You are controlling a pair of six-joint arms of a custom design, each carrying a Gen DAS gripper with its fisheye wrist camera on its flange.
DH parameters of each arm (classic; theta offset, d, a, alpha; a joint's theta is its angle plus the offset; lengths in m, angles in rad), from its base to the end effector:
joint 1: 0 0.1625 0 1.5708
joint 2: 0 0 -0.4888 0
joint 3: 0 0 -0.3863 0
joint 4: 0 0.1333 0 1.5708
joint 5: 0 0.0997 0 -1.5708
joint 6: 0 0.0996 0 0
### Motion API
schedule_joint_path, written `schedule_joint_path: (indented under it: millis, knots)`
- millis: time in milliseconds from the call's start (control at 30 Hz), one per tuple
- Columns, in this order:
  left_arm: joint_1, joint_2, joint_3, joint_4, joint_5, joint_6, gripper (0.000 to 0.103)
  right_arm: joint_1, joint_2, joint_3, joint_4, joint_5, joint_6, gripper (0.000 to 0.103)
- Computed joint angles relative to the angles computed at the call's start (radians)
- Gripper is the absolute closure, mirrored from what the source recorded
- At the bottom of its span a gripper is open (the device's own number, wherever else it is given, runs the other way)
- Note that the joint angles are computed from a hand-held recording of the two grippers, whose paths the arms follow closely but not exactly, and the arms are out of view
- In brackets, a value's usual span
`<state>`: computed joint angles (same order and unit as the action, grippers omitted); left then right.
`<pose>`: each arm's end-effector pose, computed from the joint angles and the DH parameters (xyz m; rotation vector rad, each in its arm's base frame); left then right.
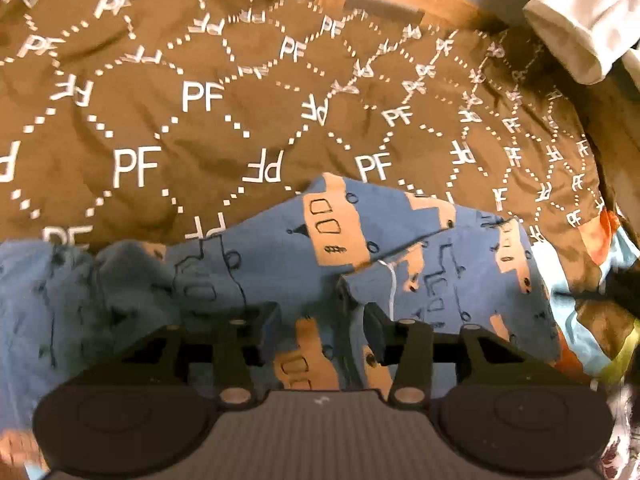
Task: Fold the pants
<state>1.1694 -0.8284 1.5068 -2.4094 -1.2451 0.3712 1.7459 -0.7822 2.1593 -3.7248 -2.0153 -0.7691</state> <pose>-0.1389 -0.7500 0.2030 1.0242 2.6165 -0.2325 0.1858 -0.5310 0.1337 0.8909 -2.2314 0.7780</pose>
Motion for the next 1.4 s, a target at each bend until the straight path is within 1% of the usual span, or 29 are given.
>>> schedule_joint_path:
  millis: [33, 67, 100, 133, 167, 200, 300, 333, 367, 400, 433, 500, 567, 633, 700, 733, 767, 800, 833, 933, 967, 1033, 1100, 1133, 1167, 1200, 1233, 1333, 1400]
  knots:
    - [-0.002, -0.014, 0.035, -0.036, -0.006, -0.001, 0.048, -0.004, -0.025, -0.011, 0.042, -0.024, -0.011, 0.033]
    - [-0.005, -0.021, 0.064, -0.065, 0.001, -0.007, 0.045, -0.007, -0.043, -0.028, 0.084, -0.045, -0.021, 0.027]
    - [-0.013, -0.025, 0.097, -0.102, 0.035, -0.014, 0.044, -0.01, -0.05, -0.046, 0.106, -0.06, -0.045, 0.018]
    - [-0.025, -0.023, 0.131, -0.141, 0.089, -0.011, 0.044, -0.015, -0.05, -0.06, 0.104, -0.071, -0.076, 0.013]
    - [-0.035, -0.019, 0.157, -0.177, 0.139, 0.005, 0.04, -0.016, -0.029, -0.085, 0.068, -0.094, -0.136, 0.006]
    - [-0.041, -0.015, 0.194, -0.244, 0.172, 0.041, 0.037, -0.02, -0.005, -0.102, 0.017, -0.108, -0.202, 0.004]
    - [-0.049, -0.008, 0.27, -0.42, 0.205, 0.12, 0.03, -0.044, 0.082, -0.166, -0.119, -0.126, -0.423, 0.004]
    - [-0.05, -0.006, 0.277, -0.443, 0.216, 0.128, 0.024, -0.052, 0.117, -0.194, -0.177, -0.15, -0.476, 0.004]
    - [-0.051, -0.003, 0.278, -0.453, 0.228, 0.126, 0.02, -0.056, 0.142, -0.219, -0.22, -0.184, -0.501, 0.004]
    - [-0.052, -0.003, 0.276, -0.451, 0.236, 0.117, 0.018, -0.061, 0.158, -0.242, -0.246, -0.218, -0.503, 0.004]
    - [-0.053, -0.006, 0.273, -0.44, 0.24, 0.108, 0.017, -0.067, 0.16, -0.249, -0.259, -0.224, -0.481, 0.004]
    - [-0.058, -0.022, 0.279, -0.447, 0.256, 0.103, 0.016, -0.077, 0.145, -0.228, -0.309, -0.194, -0.433, 0.003]
    - [-0.058, -0.04, 0.306, -0.502, 0.255, 0.13, 0.008, -0.072, 0.141, -0.205, -0.402, -0.161, -0.404, 0.001]
    - [-0.055, -0.051, 0.347, -0.587, 0.257, 0.179, 0.003, -0.068, 0.122, -0.176, -0.381, -0.107, -0.354, 0.001]
    - [-0.057, -0.04, 0.37, -0.624, 0.312, 0.209, 0.003, -0.066, 0.126, -0.178, -0.314, -0.084, -0.344, 0.001]
    - [-0.056, -0.034, 0.381, -0.635, 0.338, 0.22, 0.003, -0.063, 0.142, -0.192, -0.287, -0.103, -0.367, 0.001]
    - [-0.054, -0.035, 0.394, -0.656, 0.345, 0.23, 0.004, -0.056, 0.172, -0.227, -0.26, -0.152, -0.393, 0.001]
    - [-0.054, -0.043, 0.412, -0.688, 0.337, 0.236, 0.004, -0.053, 0.196, -0.26, -0.239, -0.197, -0.405, 0.001]
    - [-0.053, -0.058, 0.427, -0.703, 0.317, 0.236, 0.003, -0.053, 0.207, -0.276, -0.231, -0.211, -0.394, 0.001]
    - [-0.035, -0.121, 0.479, -0.76, 0.226, 0.2, 0.003, -0.047, 0.193, -0.278, -0.248, -0.172, -0.308, 0.001]
    - [-0.028, -0.136, 0.499, -0.808, 0.218, 0.189, 0.003, -0.042, 0.187, -0.269, -0.264, -0.145, -0.303, 0.001]
    - [-0.023, -0.137, 0.535, -0.978, 0.257, 0.175, 0.003, -0.033, 0.18, -0.256, -0.27, -0.078, -0.301, 0.001]
    - [-0.018, -0.123, 0.542, -1.132, 0.321, 0.133, 0.013, -0.025, 0.171, -0.237, -0.236, -0.009, -0.285, 0.001]
    - [-0.007, -0.128, 0.537, -1.159, 0.319, 0.084, 0.025, -0.024, 0.164, -0.234, -0.2, 0.018, -0.275, 0.001]
    - [0.013, -0.143, 0.526, -1.153, 0.277, 0.028, 0.034, -0.021, 0.165, -0.232, -0.169, 0.037, -0.266, 0.001]
    - [0.03, -0.153, 0.511, -1.14, 0.243, -0.019, 0.037, -0.018, 0.168, -0.231, -0.144, 0.054, -0.261, 0.001]
    - [0.038, -0.155, 0.494, -1.124, 0.232, -0.043, 0.042, -0.014, 0.175, -0.233, -0.125, 0.075, -0.262, 0.001]
    - [0.053, -0.155, 0.442, -1.045, 0.202, -0.012, 0.046, 0.0, 0.21, -0.282, -0.085, 0.133, -0.304, 0.001]
    - [0.056, -0.149, 0.417, -0.997, 0.198, 0.019, 0.05, 0.014, 0.231, -0.345, -0.01, 0.155, -0.308, 0.002]
